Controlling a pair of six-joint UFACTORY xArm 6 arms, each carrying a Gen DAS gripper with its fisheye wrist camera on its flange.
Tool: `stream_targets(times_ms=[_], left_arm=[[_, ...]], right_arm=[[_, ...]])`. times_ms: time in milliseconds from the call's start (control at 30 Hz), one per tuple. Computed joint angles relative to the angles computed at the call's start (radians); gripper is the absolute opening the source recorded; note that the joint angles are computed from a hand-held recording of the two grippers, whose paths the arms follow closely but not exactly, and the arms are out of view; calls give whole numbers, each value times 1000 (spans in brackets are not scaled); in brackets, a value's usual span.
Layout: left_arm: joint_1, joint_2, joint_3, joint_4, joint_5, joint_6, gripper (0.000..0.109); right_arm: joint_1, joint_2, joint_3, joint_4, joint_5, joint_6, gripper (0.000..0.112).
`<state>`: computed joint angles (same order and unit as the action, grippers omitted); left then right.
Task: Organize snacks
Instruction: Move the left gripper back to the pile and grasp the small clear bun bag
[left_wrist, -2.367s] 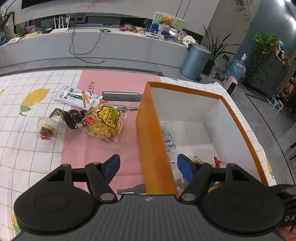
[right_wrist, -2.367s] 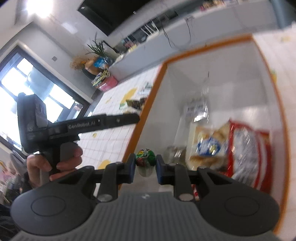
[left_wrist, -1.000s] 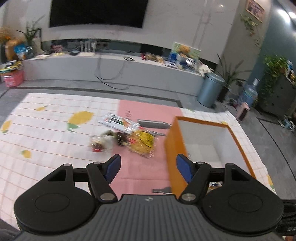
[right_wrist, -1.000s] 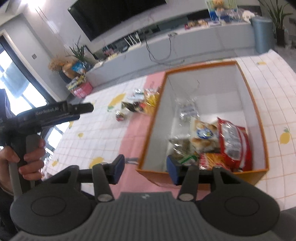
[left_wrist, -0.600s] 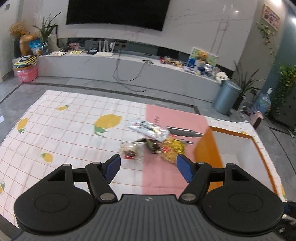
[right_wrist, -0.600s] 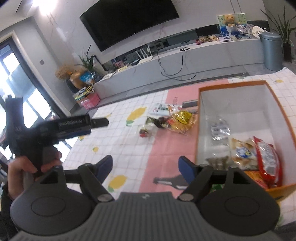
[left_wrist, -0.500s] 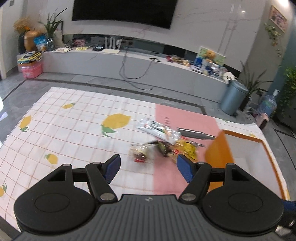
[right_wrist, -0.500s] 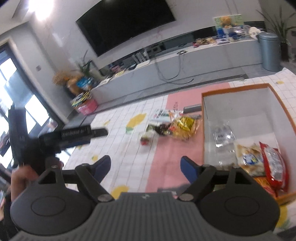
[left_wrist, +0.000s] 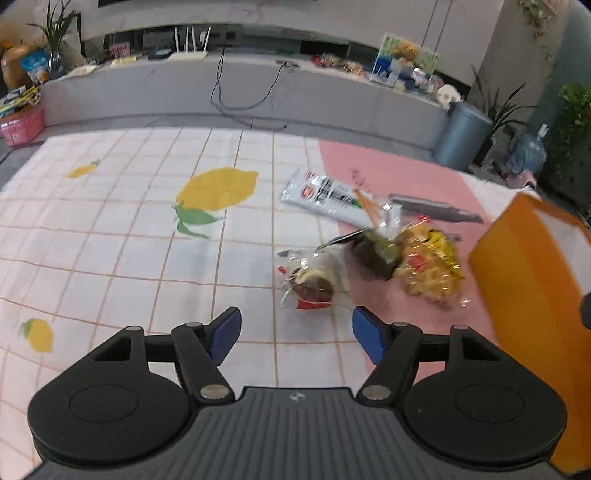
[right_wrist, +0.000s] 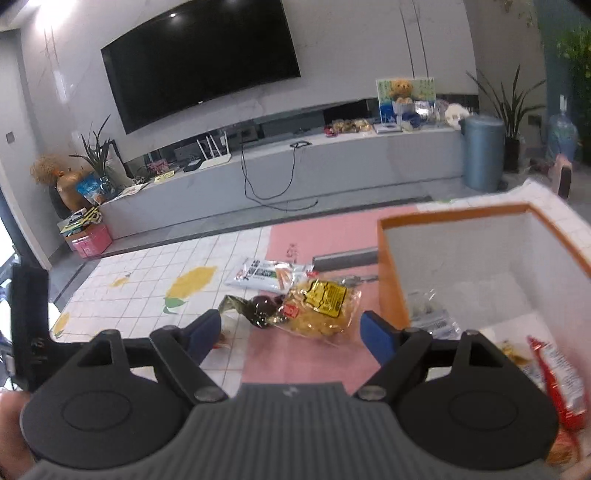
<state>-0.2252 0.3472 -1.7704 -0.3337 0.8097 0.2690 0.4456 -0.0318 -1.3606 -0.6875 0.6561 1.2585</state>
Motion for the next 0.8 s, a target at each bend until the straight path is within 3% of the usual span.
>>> stream_targets(times_ms=[67, 200, 300, 367, 433, 567, 800], left_arm=[[-5, 24, -14, -3, -29, 1, 79], [-15, 79, -67, -55, -55, 44, 80], [-19, 163, -178, -31, 14, -15, 80], [-19, 228, -265, -29, 69, -41, 80], [-25, 251, -282, -19, 41, -49, 80], [-25, 254, -282, -11, 19, -84, 67], [-9, 206, -228, -40, 29, -78, 60]], right_arm=[[-16, 14, 8, 3, -25, 7, 81], [-3, 57, -21, -98, 62, 33, 81], [-20, 42, 27, -99, -18, -9, 83], [-35, 42, 50, -17, -89, -134, 85], [-38, 42, 68, -14, -133, -195, 85], [-32, 52, 63, -21, -138, -217, 85], [-3, 96, -7, -45, -44, -172, 85]])
